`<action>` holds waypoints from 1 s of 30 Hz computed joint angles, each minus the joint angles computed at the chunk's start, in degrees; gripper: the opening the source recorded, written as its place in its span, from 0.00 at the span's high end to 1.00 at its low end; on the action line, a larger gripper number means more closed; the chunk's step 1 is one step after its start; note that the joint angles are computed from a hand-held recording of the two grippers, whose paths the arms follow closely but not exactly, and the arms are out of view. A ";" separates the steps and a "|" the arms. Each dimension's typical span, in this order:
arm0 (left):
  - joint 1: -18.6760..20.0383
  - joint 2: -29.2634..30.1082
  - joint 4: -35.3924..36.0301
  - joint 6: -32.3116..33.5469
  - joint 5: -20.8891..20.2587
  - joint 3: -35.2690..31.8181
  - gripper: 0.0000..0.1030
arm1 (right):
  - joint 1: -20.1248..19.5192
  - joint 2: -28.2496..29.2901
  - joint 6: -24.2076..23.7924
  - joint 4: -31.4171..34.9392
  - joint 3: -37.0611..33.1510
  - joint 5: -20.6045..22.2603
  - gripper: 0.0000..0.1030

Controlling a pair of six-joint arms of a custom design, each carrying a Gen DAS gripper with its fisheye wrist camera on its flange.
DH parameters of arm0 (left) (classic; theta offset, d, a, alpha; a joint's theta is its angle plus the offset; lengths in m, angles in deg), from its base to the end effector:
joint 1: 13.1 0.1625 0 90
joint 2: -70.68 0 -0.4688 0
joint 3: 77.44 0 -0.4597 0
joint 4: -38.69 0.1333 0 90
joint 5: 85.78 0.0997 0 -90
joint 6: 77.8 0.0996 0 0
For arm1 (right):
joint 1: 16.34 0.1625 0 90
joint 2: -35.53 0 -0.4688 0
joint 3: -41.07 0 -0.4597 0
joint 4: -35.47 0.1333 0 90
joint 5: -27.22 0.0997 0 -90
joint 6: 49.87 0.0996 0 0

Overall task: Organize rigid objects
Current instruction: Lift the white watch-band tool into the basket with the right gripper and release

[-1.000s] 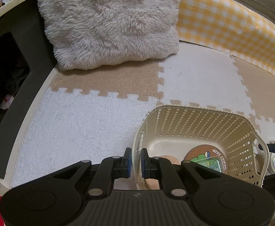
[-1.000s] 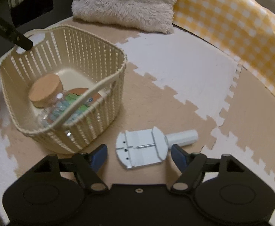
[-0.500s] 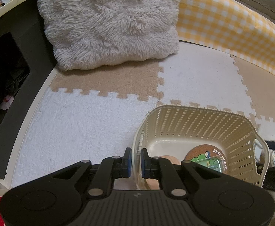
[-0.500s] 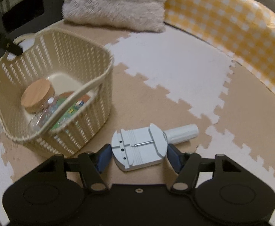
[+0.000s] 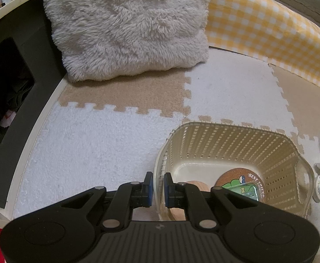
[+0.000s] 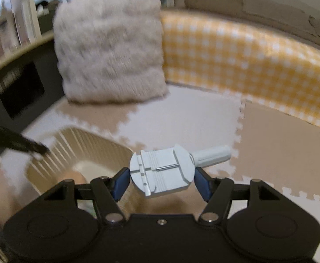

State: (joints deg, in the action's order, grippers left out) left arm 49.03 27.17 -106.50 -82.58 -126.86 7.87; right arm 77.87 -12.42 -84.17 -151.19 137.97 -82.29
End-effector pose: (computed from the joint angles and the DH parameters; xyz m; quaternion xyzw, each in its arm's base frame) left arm -0.1874 -0.8001 0.1383 0.1336 0.8954 -0.2174 0.3648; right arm 0.1550 -0.7430 0.1745 0.2325 -0.8735 0.3447 0.2531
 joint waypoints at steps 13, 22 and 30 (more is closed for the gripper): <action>0.43 0.14 0.89 -0.84 -0.84 -0.35 0.91 | 2.88 2.20 22.95 3.90 -1.59 6.24 0.37; 0.56 -0.03 0.75 -1.06 -1.47 -0.27 0.91 | 3.21 5.65 37.65 7.53 -5.07 7.40 0.37; 0.60 -0.07 0.59 -0.81 -1.54 -0.17 0.91 | 3.12 9.71 45.88 11.76 -9.33 3.23 0.37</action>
State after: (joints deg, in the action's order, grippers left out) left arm 49.63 27.10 -105.91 -83.39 -128.40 7.70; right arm 80.99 -2.70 -38.29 -139.43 128.64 -79.06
